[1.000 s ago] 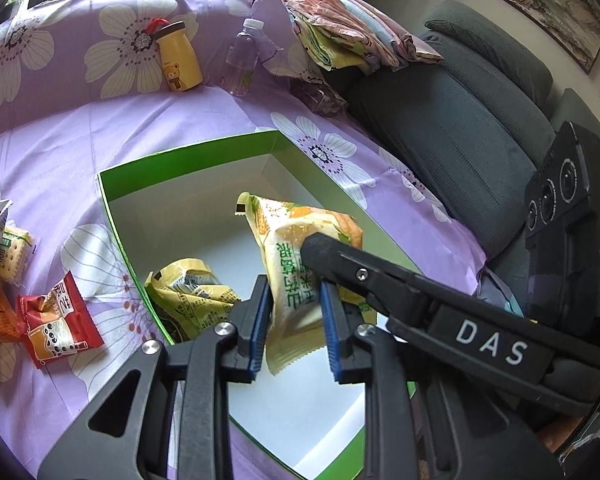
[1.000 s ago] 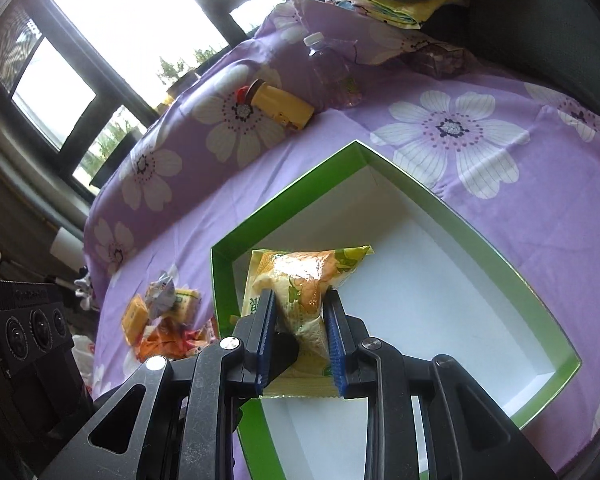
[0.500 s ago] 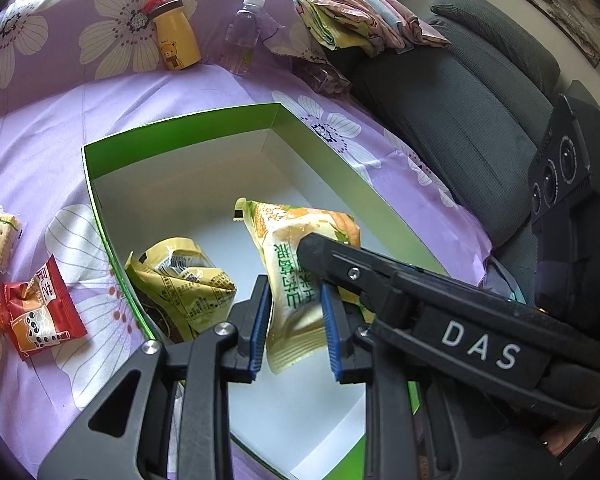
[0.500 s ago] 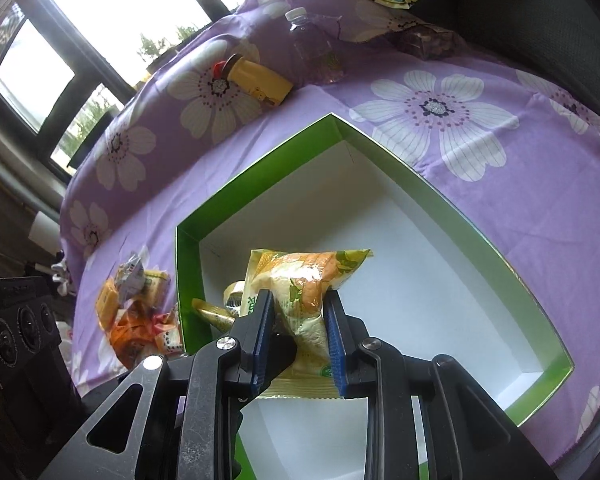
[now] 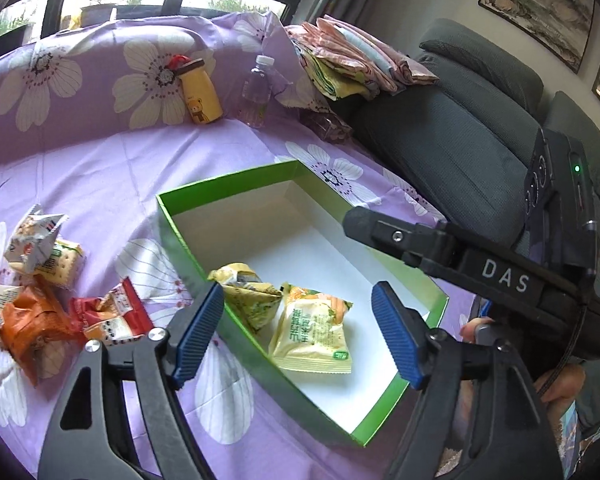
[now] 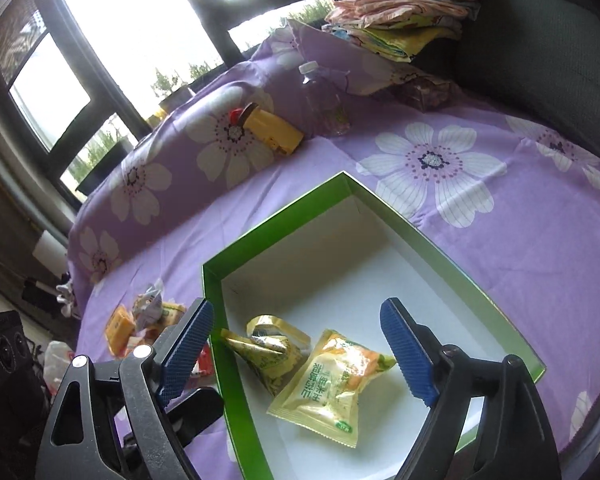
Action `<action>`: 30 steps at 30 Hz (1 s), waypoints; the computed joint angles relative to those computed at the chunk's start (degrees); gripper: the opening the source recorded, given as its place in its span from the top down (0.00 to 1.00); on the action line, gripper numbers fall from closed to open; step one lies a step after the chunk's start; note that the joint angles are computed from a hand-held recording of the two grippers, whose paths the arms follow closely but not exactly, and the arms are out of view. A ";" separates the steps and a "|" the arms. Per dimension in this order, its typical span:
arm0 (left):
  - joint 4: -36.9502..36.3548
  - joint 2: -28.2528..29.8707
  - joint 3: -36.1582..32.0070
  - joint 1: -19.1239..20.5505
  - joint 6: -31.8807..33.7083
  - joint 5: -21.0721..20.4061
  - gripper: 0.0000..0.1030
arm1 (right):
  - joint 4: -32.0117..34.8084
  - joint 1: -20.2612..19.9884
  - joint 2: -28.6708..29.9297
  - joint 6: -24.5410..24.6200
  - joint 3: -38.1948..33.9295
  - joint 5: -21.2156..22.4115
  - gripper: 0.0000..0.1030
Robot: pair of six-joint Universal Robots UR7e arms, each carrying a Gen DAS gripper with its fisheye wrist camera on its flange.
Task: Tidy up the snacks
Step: 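Open the right gripper to release the bag in the box, then move the right gripper back to the snack pile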
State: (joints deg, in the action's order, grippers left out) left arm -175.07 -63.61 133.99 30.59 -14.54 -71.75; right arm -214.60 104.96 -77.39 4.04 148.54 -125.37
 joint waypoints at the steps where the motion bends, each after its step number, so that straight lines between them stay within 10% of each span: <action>1: -0.19 -1.65 0.84 0.27 -0.25 0.53 0.20 | -0.58 0.79 0.53 -0.13 -0.28 -0.74 0.15; 19: 20.03 -36.20 8.01 11.99 -11.32 20.93 0.19 | 0.67 12.84 14.72 -4.39 -8.80 -3.73 0.14; 30: 15.15 -29.92 -0.25 27.45 -8.80 14.19 0.20 | 29.77 12.59 23.46 0.53 -28.14 13.43 0.14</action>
